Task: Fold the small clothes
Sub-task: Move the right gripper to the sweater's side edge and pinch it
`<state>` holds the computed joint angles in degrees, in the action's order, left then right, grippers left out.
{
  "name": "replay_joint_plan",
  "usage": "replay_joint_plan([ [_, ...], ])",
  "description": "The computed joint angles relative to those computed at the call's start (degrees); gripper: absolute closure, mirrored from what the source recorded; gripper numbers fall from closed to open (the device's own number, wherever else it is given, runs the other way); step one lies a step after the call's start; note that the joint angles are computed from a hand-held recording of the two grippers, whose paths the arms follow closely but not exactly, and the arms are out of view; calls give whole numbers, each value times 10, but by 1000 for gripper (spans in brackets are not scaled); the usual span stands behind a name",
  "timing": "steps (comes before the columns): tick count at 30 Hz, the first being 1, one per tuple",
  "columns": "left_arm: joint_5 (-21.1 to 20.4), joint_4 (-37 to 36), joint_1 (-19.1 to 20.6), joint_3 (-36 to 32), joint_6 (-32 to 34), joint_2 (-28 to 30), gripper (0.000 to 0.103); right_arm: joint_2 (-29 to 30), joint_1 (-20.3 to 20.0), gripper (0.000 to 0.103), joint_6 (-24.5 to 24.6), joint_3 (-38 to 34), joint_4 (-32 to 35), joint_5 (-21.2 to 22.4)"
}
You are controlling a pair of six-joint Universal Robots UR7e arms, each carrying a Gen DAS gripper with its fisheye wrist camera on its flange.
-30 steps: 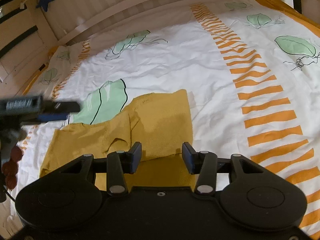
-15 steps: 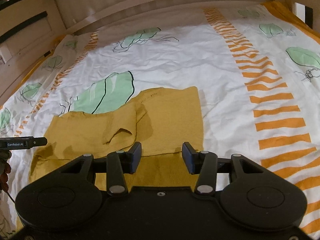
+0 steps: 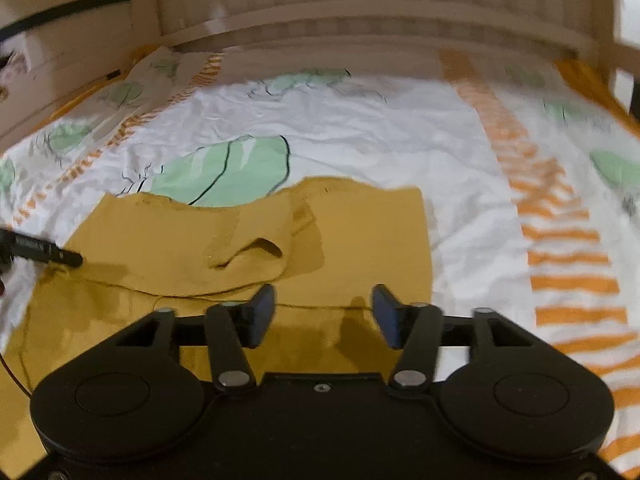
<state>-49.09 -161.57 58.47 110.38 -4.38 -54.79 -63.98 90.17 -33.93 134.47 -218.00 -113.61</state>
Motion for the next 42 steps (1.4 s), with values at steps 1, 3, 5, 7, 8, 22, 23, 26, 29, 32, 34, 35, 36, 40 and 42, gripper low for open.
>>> replay_joint_plan([
  [1,1,8,-1,-2,-1,-1,25,12,6,38,-14,-2,-20,-5],
  [3,8,27,-3,-9,-11,2,25,36,21,37,-39,-13,-49,-19],
  [5,10,28,-3,-11,-25,4,24,57,35,31,-66,-29,-58,-32],
  [7,12,28,-3,-10,-29,5,23,83,50,28,-100,-53,-63,-49],
  [8,12,28,-3,-9,-33,4,23,95,56,28,-111,-64,-64,-53],
  [22,-1,69,0,-19,-81,-4,23,211,72,32,-248,-204,-74,-171],
  [23,-1,68,-1,-18,-81,-5,23,202,69,32,-227,-202,-75,-178],
  [26,0,67,-1,-18,-83,-4,23,157,54,32,-146,-183,-55,-204],
  [29,0,66,-1,-18,-88,-3,23,113,40,31,-100,-158,-31,-215],
  [32,3,65,-2,-18,-89,-1,23,55,19,31,-39,-121,16,-155],
  [34,4,66,-2,-19,-89,-1,23,36,10,31,-6,-112,38,-114],
  [35,4,66,-2,-19,-90,-1,23,37,10,31,2,-115,41,-105],
  [36,4,67,-1,-20,-89,0,23,39,11,31,4,-117,37,-99],
  [40,6,72,-2,-23,-93,0,23,69,31,32,-52,-124,19,-78],
  [42,7,72,-2,-23,-93,1,22,96,46,35,-119,-130,0,-81],
])
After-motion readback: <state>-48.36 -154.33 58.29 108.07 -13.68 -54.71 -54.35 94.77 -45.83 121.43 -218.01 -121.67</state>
